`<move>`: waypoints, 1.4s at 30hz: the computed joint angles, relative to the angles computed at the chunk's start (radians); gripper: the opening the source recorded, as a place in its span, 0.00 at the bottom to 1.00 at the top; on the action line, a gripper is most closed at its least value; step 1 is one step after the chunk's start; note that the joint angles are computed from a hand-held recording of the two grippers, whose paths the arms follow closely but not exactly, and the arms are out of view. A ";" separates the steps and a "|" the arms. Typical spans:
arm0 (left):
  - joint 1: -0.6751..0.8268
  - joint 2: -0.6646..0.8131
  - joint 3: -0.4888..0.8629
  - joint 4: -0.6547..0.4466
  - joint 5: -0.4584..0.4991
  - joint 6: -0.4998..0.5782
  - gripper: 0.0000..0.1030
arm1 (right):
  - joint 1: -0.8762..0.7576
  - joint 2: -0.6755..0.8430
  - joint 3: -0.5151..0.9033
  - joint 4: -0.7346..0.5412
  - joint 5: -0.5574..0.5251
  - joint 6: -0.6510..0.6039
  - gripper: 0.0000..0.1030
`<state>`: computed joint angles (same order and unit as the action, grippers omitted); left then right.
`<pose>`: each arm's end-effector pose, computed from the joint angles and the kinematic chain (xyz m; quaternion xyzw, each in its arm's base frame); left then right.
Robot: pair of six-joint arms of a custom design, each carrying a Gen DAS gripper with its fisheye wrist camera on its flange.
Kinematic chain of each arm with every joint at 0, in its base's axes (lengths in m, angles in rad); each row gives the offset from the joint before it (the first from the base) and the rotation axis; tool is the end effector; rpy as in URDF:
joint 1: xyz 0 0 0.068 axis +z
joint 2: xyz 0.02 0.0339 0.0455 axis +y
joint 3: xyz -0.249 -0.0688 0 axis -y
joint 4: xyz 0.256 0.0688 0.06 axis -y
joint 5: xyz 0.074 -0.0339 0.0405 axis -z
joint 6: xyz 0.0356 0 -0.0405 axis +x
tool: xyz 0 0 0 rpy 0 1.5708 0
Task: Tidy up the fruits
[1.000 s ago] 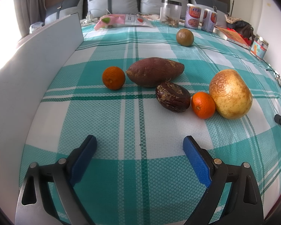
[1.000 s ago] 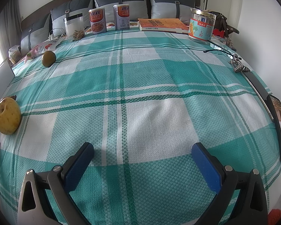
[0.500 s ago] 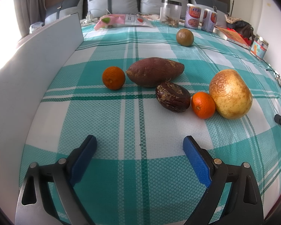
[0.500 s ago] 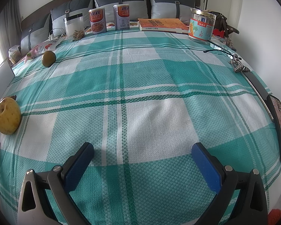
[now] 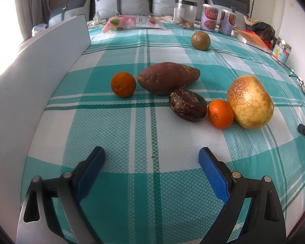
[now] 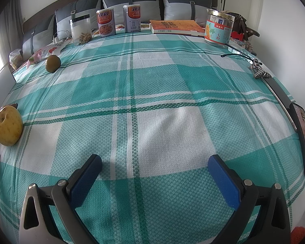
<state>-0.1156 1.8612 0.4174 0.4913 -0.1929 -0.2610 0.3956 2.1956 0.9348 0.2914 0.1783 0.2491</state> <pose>0.2455 -0.0216 0.0170 -0.0981 0.9435 0.0334 0.3147 0.3370 0.1339 0.0001 -0.0433 0.9507 0.0128 0.3068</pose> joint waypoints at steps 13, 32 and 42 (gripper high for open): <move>0.001 0.002 0.002 0.000 0.001 0.001 0.92 | 0.000 0.000 0.000 0.000 0.000 0.000 1.00; 0.138 0.045 0.211 -0.149 0.321 -0.136 0.69 | 0.001 -0.002 -0.002 0.000 -0.001 0.000 1.00; 0.195 -0.077 0.072 -0.150 0.385 -0.014 0.36 | 0.000 -0.001 -0.001 0.000 0.000 0.000 1.00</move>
